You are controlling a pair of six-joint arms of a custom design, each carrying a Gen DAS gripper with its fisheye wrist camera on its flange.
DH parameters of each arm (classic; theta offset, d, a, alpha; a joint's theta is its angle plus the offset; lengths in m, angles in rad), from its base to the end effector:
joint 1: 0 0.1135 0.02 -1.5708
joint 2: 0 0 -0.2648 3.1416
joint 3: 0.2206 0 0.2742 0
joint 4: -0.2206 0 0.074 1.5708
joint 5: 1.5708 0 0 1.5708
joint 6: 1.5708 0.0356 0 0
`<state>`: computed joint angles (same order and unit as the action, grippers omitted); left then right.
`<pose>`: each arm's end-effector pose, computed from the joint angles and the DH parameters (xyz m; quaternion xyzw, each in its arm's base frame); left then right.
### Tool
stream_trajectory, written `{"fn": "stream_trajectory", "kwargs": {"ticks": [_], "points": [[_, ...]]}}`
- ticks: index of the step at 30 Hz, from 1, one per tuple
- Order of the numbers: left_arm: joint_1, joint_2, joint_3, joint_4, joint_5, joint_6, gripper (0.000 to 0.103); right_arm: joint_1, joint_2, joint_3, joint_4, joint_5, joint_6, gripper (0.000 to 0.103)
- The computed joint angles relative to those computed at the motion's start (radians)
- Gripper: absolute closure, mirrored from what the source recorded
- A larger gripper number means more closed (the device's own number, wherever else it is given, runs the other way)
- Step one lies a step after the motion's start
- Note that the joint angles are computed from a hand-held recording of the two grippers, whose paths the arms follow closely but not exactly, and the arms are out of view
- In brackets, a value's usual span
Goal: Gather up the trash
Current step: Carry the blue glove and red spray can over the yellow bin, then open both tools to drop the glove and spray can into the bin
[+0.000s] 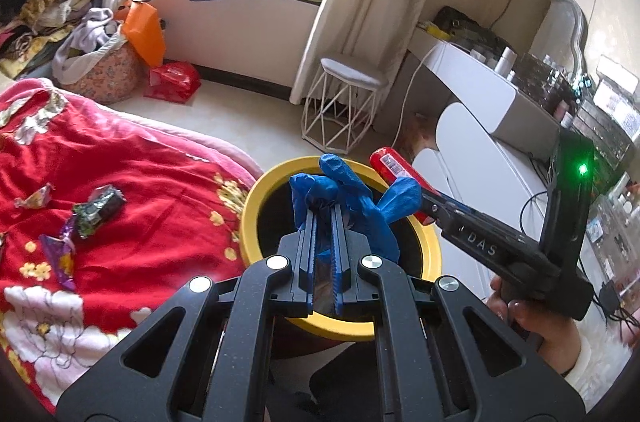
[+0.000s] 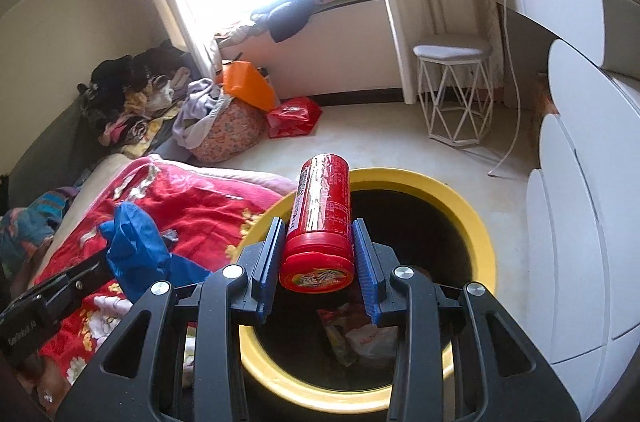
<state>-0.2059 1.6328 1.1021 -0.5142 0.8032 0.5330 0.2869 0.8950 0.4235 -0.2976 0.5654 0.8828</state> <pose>0.3345 -0.0960 0.2087 0.4157 0.7921 -0.3335 0.2975 0.1922 0.0368 0.1796 0.3636 0.8133 -0.0073 0.4542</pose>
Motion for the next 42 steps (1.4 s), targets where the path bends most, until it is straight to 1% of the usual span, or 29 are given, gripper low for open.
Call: {"fn": "stream_trajectory", "kwargs": {"ticks": [10, 14, 18, 29, 30, 31, 32, 33, 34, 35, 36, 38, 40, 42], "points": [[-0.085, 0.024, -0.033, 0.058, -0.053, -0.020, 0.099, -0.114, -0.046, -0.064, -0.005, -0.061, -0.001, 0.070], [-0.108, 0.061, -0.013, 0.059, -0.071, -0.029, 0.099, -0.151, -0.049, -0.084, 0.012, -0.091, -0.015, 0.070], [-0.136, 0.085, -0.008, 0.084, -0.095, -0.044, 0.099, -0.186, -0.047, -0.104, 0.031, -0.124, -0.032, 0.070], [-0.184, 0.169, 0.040, 0.120, -0.145, -0.097, 0.098, -0.233, -0.014, -0.126, 0.077, -0.185, -0.047, 0.070], [-0.185, 0.177, 0.048, 0.119, -0.145, -0.101, 0.090, -0.241, -0.015, -0.128, 0.081, -0.200, -0.054, 0.069], [-0.185, 0.185, 0.055, 0.118, -0.146, -0.104, 0.079, -0.250, -0.005, -0.124, 0.084, -0.220, -0.056, 0.067], [-0.184, 0.185, 0.053, 0.128, -0.154, -0.117, 0.050, -0.259, 0.007, -0.120, 0.079, -0.232, -0.048, 0.053], [-0.175, 0.182, 0.049, 0.143, -0.154, -0.137, 0.039, -0.261, 0.002, -0.124, 0.076, -0.229, -0.037, 0.041], [-0.167, 0.182, 0.053, 0.137, -0.143, -0.144, 0.039, -0.266, -0.009, -0.128, 0.072, -0.223, -0.032, 0.040], [-0.158, 0.183, 0.058, 0.128, -0.138, -0.148, 0.036, -0.259, -0.017, -0.130, 0.062, -0.210, -0.018, 0.040], [-0.148, 0.176, 0.055, 0.126, -0.141, -0.153, 0.026, -0.258, -0.023, -0.128, 0.047, -0.207, -0.013, 0.040], [-0.133, 0.151, 0.034, 0.140, -0.155, -0.158, 0.010, -0.247, -0.027, -0.122, 0.025, -0.188, -0.004, 0.038], [-0.115, 0.136, 0.029, 0.135, -0.160, -0.151, 0.010, -0.215, -0.030, -0.111, 0.000, -0.146, 0.009, 0.038], [-0.102, 0.110, 0.010, 0.146, -0.175, -0.159, 0.010, -0.186, -0.035, -0.103, -0.016, -0.114, 0.019, 0.033]]}}
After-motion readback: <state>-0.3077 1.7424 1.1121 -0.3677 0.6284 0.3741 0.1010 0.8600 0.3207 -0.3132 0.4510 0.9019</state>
